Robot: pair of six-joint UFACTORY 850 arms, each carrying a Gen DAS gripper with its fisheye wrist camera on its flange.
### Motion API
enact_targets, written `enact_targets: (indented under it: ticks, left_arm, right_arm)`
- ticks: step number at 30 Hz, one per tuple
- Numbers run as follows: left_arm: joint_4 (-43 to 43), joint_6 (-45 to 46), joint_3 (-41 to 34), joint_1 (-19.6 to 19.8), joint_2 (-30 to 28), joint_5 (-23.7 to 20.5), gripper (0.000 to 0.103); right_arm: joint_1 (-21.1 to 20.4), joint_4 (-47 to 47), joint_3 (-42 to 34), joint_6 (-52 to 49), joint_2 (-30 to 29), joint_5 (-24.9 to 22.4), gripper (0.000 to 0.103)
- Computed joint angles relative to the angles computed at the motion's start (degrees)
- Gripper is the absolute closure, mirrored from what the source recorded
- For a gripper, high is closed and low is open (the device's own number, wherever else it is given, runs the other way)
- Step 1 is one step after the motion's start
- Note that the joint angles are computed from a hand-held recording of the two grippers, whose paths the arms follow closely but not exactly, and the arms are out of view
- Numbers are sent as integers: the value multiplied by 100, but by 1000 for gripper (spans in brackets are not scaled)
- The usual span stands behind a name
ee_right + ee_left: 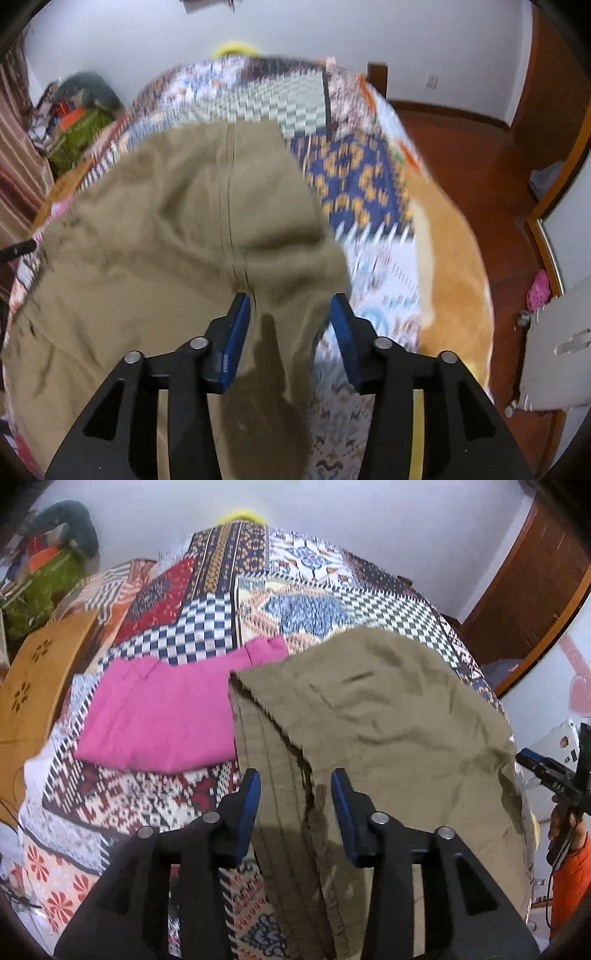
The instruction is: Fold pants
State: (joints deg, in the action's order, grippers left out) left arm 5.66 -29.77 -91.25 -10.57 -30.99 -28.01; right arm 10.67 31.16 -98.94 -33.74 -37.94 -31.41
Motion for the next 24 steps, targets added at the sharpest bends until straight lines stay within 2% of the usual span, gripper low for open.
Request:
enact_targets:
  ticks: [2, 6, 8, 12, 16, 18, 21, 23, 24]
  left_arm:
    - [-123, 149, -175, 22, -125, -52, 59]
    - [-772, 729, -747, 89, -620, -418, 59]
    - [-985, 897, -927, 102, -800, -514, 59]
    - [-949, 991, -1028, 69, -896, -397, 58]
    - [-814, 1099, -1130, 30, -967, -369, 58]
    - [-715, 1065, -1192, 12, -1007, -380, 58]
    - [-165, 631, -1245, -45, -1033, -342, 64]
    - [-19, 456, -1299, -68, -1064, -365, 67]
    - [153, 310, -1328, -94, -1083, -372, 69]
  right_arm:
    - [-11, 157, -208, -60, -105, 29, 53]
    - [42, -105, -873, 232, -539, -64, 53]
    - [73, -291, -1367, 420, -880, -293, 53]
    - [104, -471, -1804, 552, -1224, -649, 53]
    - [36, -11, -2091, 253, -1482, -1139, 53]
    - [15, 123, -2090, 171, -1499, -1186, 54]
    - [22, 146, -1893, -46, -1369, -1001, 68]
    - [51, -4, -1728, -96, -1256, -802, 83]
    - [57, -33, -1658, -157, -1208, -725, 86]
